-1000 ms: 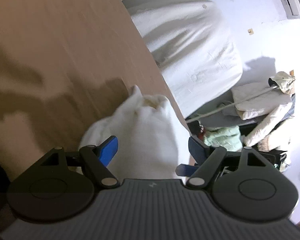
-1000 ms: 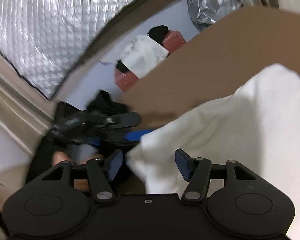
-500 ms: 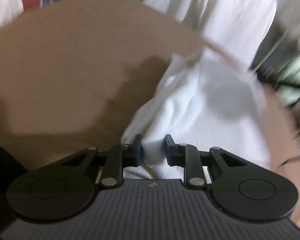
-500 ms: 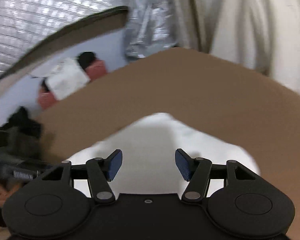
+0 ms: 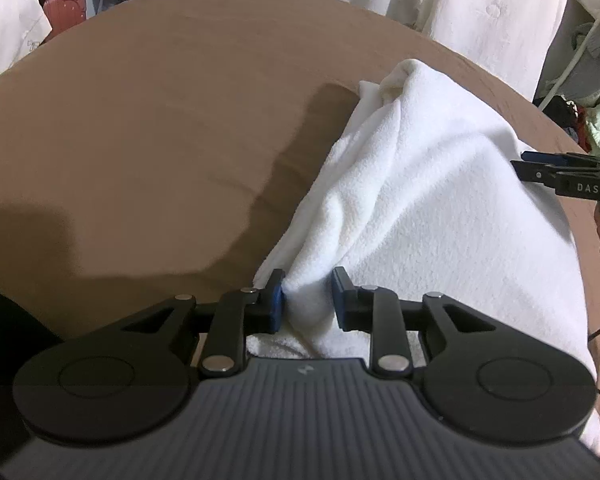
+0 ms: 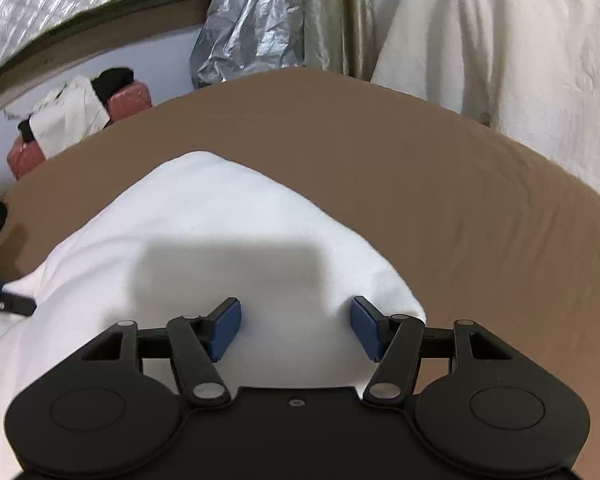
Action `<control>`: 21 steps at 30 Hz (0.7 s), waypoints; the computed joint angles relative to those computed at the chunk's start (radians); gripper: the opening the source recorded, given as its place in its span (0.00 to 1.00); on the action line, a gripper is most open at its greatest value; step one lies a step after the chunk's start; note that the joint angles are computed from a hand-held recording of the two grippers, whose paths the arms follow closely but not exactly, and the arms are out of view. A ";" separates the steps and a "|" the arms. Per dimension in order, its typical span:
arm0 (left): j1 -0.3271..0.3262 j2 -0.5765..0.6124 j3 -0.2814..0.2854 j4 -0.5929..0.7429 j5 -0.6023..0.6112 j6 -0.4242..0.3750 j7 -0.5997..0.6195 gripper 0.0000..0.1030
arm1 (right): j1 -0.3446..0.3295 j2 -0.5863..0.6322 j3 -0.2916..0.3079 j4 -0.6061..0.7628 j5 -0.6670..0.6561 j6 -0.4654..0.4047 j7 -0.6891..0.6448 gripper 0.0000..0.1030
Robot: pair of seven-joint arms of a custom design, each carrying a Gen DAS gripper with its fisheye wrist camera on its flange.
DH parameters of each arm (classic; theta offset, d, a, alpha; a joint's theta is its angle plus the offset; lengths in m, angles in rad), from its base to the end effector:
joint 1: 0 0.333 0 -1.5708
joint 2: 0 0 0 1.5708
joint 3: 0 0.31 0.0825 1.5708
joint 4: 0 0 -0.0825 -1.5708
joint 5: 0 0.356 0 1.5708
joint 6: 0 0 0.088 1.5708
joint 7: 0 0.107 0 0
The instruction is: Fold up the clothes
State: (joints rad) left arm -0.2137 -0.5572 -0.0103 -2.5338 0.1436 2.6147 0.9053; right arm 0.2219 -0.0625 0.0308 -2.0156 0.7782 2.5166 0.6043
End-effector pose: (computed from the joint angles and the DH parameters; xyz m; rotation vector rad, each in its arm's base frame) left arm 0.3893 -0.0925 0.5412 -2.2155 1.5648 -0.7890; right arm 0.5385 0.1331 0.5455 -2.1330 0.9853 -0.2822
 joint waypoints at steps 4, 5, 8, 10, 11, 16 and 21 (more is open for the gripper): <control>-0.006 0.003 0.013 0.001 -0.027 -0.002 -0.001 0.25 | 0.007 -0.043 0.009 -0.042 0.009 0.059 0.018 0.63; -0.003 0.003 0.009 0.003 -0.027 -0.007 -0.005 0.26 | 0.012 -0.079 0.013 -0.072 0.009 0.081 0.032 0.63; 0.010 0.015 -0.017 0.026 -0.003 -0.034 -0.020 0.26 | 0.050 -0.197 -0.016 -0.144 0.117 0.024 -0.027 0.63; 0.017 0.028 -0.029 0.042 0.015 -0.049 -0.027 0.28 | 0.073 -0.256 -0.044 -0.173 0.173 -0.088 -0.069 0.63; 0.020 0.033 -0.034 0.050 0.022 -0.058 -0.031 0.28 | 0.081 -0.283 -0.054 -0.188 0.189 -0.142 -0.090 0.63; 0.052 0.041 -0.094 0.090 0.124 -0.138 -0.057 0.41 | 0.093 -0.414 0.011 -0.323 0.068 -0.212 -0.207 0.62; 0.052 0.049 -0.124 0.118 0.203 -0.201 -0.081 0.46 | 0.150 -0.557 0.059 -0.507 0.001 -0.047 -0.319 0.62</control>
